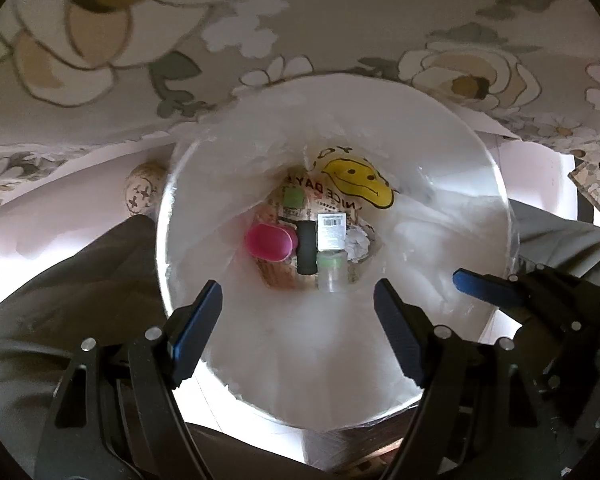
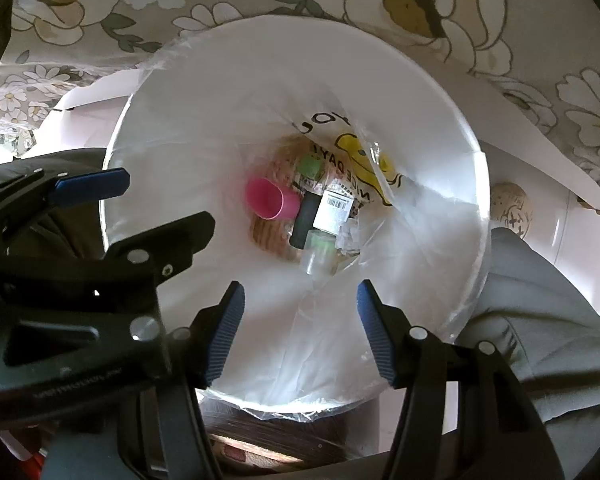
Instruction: Collect trash
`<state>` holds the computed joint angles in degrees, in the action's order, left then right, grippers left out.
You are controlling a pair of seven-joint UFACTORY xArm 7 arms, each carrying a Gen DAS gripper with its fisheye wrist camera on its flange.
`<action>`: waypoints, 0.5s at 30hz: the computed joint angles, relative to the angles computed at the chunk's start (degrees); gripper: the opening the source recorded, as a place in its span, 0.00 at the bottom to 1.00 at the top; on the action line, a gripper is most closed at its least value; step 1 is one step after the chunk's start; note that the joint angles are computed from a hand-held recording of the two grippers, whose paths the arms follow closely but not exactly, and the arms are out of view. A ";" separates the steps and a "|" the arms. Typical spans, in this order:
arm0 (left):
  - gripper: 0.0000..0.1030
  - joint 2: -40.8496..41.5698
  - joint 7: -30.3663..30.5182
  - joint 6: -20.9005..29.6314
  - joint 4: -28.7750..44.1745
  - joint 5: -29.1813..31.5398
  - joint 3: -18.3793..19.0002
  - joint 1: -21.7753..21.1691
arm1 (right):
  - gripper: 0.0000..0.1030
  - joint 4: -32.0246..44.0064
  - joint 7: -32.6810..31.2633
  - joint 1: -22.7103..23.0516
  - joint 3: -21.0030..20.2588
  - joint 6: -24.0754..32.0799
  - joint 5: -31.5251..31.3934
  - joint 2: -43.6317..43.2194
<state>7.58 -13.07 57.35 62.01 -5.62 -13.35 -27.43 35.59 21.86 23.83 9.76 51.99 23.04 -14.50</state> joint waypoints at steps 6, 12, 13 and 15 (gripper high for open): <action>0.75 -4.42 -0.99 0.23 -1.30 1.39 -0.11 -0.23 | 0.59 0.02 0.86 0.35 0.36 0.57 -1.27 -2.74; 0.75 -11.20 -1.73 0.84 -2.69 2.99 -0.37 -0.06 | 0.59 0.38 0.75 0.70 0.29 2.90 -2.48 -7.87; 0.75 -12.08 -1.96 0.75 -2.77 3.43 -0.54 -0.08 | 0.59 0.69 1.18 0.64 0.51 3.47 -3.37 -9.49; 0.75 -14.96 -2.23 0.66 -3.07 4.83 -0.80 0.00 | 0.59 1.32 2.17 0.57 0.80 4.56 -4.72 -12.74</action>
<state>-7.38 -15.29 58.01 58.93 -0.80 -14.15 -27.43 36.91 24.03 24.40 10.56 56.54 18.32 -27.24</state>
